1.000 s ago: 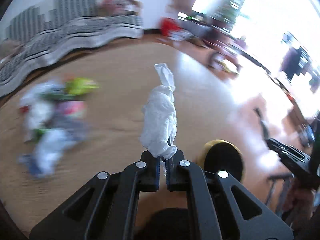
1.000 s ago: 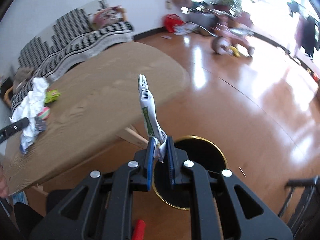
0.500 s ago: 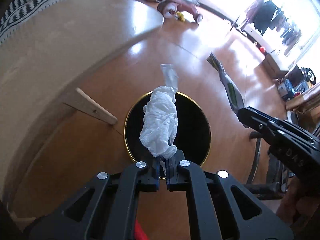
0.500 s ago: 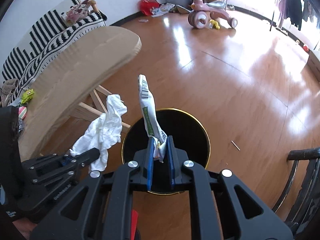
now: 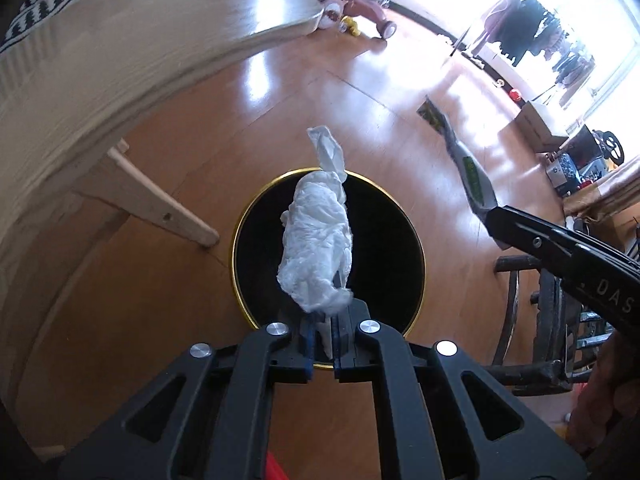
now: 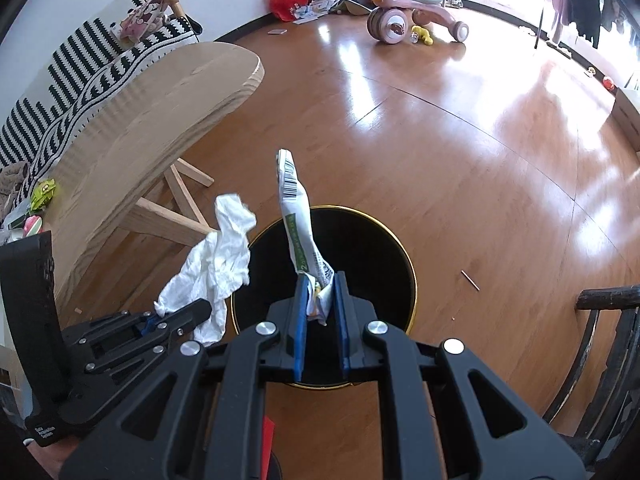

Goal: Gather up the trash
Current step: 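Carry the tissue and wrapper to the black bin and open both tools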

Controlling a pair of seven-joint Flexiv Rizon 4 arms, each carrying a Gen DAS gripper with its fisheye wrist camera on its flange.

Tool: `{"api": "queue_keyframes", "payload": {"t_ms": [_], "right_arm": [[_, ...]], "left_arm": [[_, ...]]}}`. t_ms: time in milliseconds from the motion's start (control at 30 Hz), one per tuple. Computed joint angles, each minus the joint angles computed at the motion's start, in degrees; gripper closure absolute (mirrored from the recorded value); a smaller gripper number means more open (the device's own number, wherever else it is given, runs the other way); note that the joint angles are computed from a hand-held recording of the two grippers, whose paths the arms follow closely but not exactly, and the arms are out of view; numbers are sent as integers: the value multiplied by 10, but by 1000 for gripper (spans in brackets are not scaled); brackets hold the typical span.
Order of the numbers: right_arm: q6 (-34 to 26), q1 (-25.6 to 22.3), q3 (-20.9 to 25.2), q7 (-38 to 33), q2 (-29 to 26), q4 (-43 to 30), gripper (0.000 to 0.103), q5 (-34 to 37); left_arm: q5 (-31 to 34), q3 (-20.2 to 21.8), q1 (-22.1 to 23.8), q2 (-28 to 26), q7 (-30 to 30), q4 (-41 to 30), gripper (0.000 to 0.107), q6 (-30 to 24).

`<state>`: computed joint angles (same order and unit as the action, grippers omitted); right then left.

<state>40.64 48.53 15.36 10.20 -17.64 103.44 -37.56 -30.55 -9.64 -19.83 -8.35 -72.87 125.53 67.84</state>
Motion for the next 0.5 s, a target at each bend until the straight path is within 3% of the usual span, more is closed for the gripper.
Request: {"api": "queue_keyframes", "payload": {"t_ms": [133, 167, 200, 267, 333, 500], "right_arm": [[-9, 2, -2, -2, -2, -7, 90, -3], [-11, 3, -1, -3, -1, -7, 90, -4], [-13, 3, -1, -3, -1, -8, 90, -4], [-10, 2, -1, 0, -1, -7, 90, -3], [-5, 0, 0, 0, -1, -5, 90, 2], [2, -5, 1, -5, -3, -4, 88, 14]], "left_arm": [[28, 4, -1, -16, -20, -12, 100, -5], [47, 6, -5, -23, -36, -18, 90, -4], [58, 8, -4, -24, -45, -21, 64, -7], [73, 11, -6, -24, -70, -22, 29, 9], [74, 10, -3, -19, -78, -13, 26, 37], [83, 12, 6, -17, -100, -17, 23, 11]]}}
